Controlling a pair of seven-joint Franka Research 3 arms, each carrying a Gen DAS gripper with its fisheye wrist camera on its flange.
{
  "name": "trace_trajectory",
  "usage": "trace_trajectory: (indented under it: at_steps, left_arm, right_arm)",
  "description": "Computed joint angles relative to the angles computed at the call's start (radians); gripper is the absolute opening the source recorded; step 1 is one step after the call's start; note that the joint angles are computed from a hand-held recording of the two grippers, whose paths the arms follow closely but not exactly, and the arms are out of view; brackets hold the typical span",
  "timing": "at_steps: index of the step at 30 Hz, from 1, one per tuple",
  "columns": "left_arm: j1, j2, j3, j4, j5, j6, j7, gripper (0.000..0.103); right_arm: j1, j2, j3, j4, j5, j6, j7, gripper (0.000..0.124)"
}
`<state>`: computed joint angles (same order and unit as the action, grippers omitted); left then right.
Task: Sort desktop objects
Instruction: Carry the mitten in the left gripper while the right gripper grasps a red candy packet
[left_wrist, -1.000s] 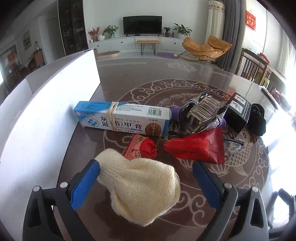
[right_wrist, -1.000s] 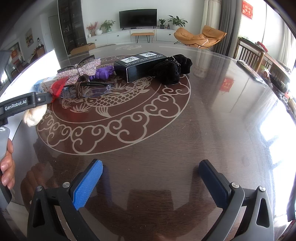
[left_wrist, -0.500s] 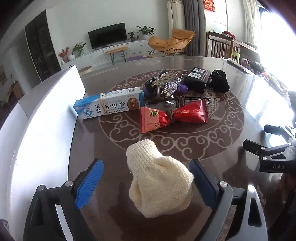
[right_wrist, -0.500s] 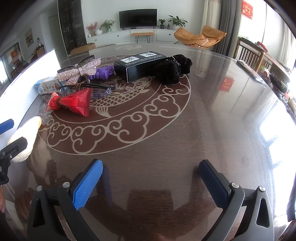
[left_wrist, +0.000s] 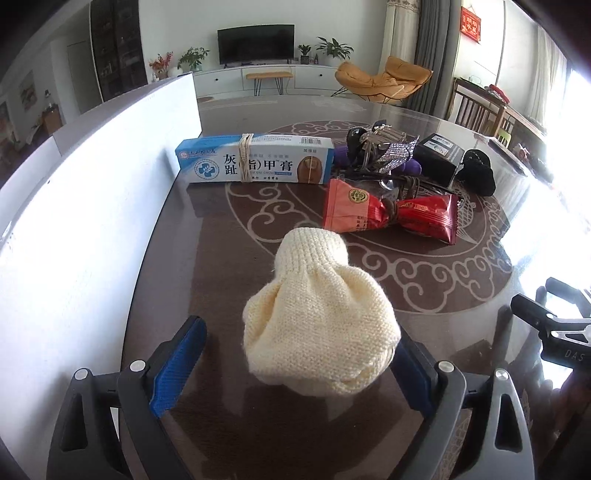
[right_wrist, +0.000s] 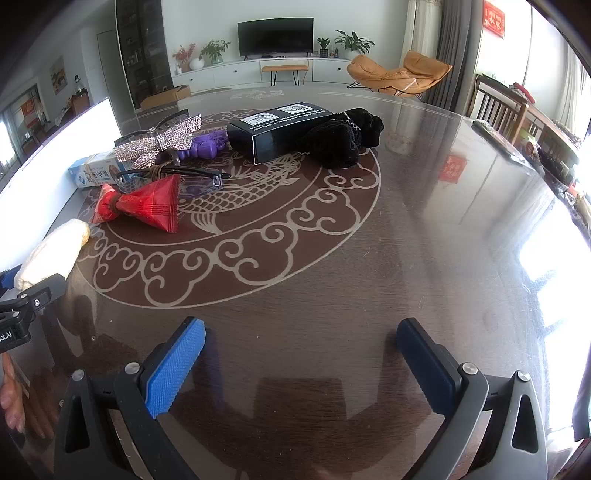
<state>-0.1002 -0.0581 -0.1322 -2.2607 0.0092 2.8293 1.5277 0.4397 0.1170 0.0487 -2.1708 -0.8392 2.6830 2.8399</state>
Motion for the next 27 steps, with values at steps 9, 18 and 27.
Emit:
trace_trajectory:
  at_steps: [9,18,27]
  left_arm:
    - [-0.051,-0.071,0.026,-0.05,-0.16,0.066,0.144,0.094]
    - [-0.018,0.042,-0.009,0.06,-0.056,0.03,0.122,0.055]
    - [-0.035,0.007,0.003,-0.006,-0.251,0.072,0.232,0.051]
  right_arm:
    - [0.0,0.0,-0.001,0.0,0.001,0.0,0.0,0.103]
    - [0.0,-0.001,0.0,-0.001,0.0,0.001,0.0,0.103]
    - [-0.003,0.001,0.003,0.004,0.03,-0.003,-0.037,0.103]
